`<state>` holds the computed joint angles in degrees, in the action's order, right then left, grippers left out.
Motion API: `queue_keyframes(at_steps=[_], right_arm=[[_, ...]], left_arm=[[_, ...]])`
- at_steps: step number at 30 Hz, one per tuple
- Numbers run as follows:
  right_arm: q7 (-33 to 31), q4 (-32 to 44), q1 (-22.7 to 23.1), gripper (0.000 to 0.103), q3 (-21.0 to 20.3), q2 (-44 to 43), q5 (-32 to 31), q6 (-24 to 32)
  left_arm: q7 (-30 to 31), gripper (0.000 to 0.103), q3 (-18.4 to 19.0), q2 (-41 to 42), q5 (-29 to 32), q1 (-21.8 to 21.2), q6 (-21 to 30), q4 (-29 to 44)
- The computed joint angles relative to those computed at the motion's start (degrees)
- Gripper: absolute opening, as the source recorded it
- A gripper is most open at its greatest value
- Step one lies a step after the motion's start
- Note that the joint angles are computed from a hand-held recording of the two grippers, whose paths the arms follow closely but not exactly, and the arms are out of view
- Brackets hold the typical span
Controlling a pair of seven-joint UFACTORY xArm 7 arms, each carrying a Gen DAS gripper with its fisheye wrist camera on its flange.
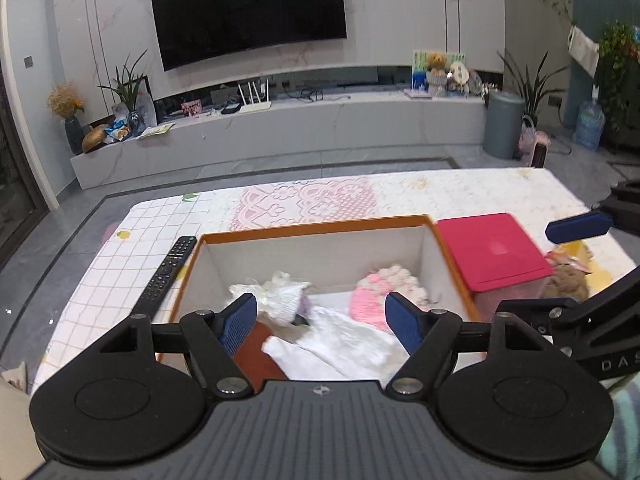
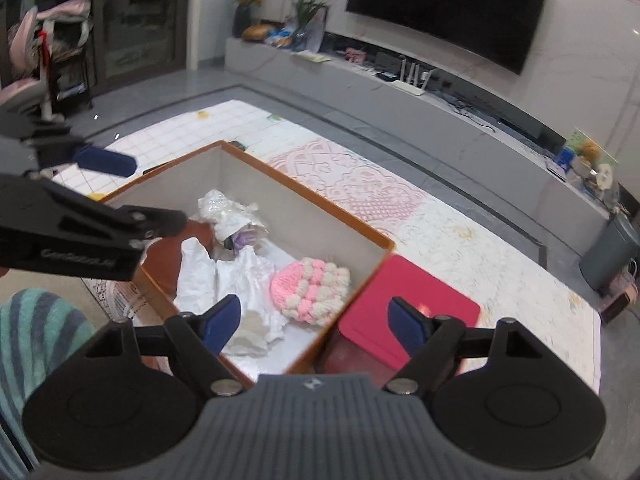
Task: Organize soft objects
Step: 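Carry the plastic bag and pink knitted item into the orange box and release both, then move both grippers toward the brown teddy bear and yellow cloth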
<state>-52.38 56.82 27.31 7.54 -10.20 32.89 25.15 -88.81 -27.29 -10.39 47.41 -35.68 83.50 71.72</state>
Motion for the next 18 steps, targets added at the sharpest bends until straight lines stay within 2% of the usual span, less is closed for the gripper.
queue_keyframes(at_steps=[5,8,18], right_arm=[[-1.6,-4.8,-0.6,0.08,-2.6,-4.2,3.6,0.7],[-0.1,-6.8,-1.7,0.08,-3.5,-5.6,2.7,1.1],[1.2,-9.6,-7.3,0.08,-7.6,-5.3,0.3,2.6]], left_arm=[[-7.2,0.084,-1.3,4.6,0.0,-2.3,4.2,4.2],[-12.3,0.083,-0.3,7.1,-0.9,-4.6,3.2,5.9],[-17.0,0.077,4.9,21.0,1.7,-13.4,1.2,18.6]])
